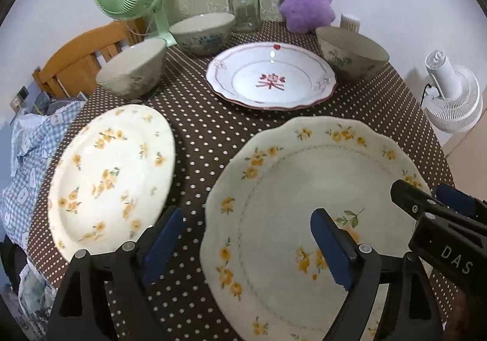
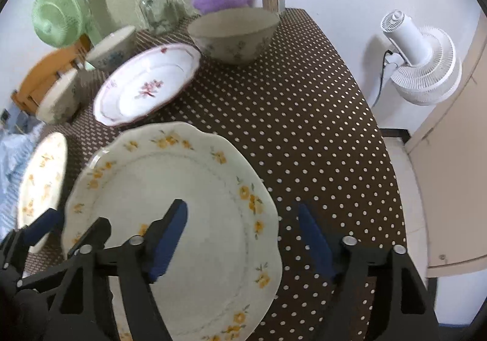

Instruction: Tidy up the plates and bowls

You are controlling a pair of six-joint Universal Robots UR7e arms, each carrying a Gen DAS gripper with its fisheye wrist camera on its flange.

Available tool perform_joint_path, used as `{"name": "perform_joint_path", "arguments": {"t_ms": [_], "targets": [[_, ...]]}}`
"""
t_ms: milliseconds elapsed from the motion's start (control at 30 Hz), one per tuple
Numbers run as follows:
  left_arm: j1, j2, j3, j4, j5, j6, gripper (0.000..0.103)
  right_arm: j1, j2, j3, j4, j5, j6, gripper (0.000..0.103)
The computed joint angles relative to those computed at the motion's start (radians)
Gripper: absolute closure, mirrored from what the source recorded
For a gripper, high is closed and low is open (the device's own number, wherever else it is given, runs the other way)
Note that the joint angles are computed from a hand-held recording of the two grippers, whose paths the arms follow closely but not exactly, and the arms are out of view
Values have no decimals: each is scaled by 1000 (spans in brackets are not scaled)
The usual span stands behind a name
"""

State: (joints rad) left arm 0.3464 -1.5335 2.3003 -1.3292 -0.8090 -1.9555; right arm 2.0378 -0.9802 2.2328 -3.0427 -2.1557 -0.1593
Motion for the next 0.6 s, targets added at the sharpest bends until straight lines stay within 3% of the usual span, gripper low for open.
{"name": "perform_joint_path", "arguments": {"t_ms": [200,333,600], "targets": [[-67,-35,-30,112,-5,-49,11,46,-34,-1,30,49,-16,21],[-101,-94,-29,175,-4,-55,11,116,-28,2,-13,30,-6,21],[-167,-270,-14,328,-26,-59,11,232,24,-45,38,-36,125,21]]}}
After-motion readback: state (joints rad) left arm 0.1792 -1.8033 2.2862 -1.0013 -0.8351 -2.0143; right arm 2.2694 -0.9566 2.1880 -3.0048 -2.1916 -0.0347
